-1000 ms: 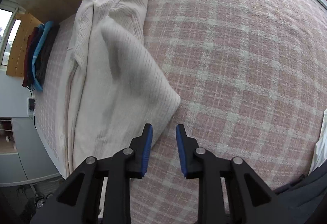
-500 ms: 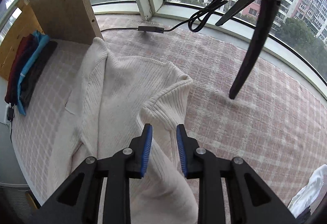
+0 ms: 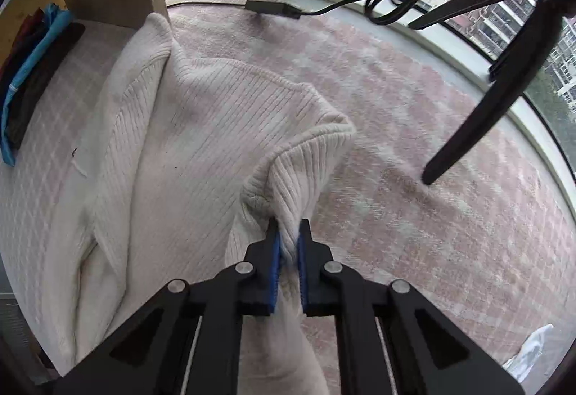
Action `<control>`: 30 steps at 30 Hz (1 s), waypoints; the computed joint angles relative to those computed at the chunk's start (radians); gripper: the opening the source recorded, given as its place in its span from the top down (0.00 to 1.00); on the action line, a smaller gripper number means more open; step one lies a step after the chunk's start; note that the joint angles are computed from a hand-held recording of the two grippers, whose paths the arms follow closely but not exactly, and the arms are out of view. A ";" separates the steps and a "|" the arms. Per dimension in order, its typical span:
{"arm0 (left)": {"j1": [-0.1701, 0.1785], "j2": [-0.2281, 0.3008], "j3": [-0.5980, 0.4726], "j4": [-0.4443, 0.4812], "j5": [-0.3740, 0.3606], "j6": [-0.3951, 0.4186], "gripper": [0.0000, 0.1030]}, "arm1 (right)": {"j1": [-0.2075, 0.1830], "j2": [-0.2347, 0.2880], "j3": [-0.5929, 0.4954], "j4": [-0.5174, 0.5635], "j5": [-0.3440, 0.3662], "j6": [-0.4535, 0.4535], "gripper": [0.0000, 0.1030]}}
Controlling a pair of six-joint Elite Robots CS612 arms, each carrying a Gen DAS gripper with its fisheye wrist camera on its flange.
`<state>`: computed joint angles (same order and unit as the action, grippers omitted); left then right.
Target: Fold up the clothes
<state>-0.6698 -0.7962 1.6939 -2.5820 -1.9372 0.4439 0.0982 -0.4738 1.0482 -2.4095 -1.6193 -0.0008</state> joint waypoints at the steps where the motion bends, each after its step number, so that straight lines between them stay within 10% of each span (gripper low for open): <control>1: 0.001 -0.001 0.000 0.003 -0.001 0.005 0.84 | 0.002 -0.009 0.013 -0.021 -0.070 0.017 0.91; 5: 0.007 -0.006 0.003 0.009 -0.005 0.011 0.84 | -0.006 -0.038 0.054 -0.078 -0.257 0.080 0.63; 11: 0.012 -0.002 -0.003 0.012 -0.007 0.018 0.84 | -0.066 -0.134 0.213 -0.120 0.192 0.114 0.60; 22: 0.075 -0.072 0.044 -0.103 -0.102 -0.136 0.65 | -0.057 -0.144 0.278 -0.194 0.290 0.146 0.60; 30: 0.081 -0.007 0.030 -0.124 -0.044 -0.335 0.61 | -0.073 -0.181 0.371 -0.225 0.260 0.185 0.60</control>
<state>-0.5883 -0.8033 1.7236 -2.7060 -1.9808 0.1087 0.0255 -0.6544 1.4195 -2.6350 -1.3597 0.1844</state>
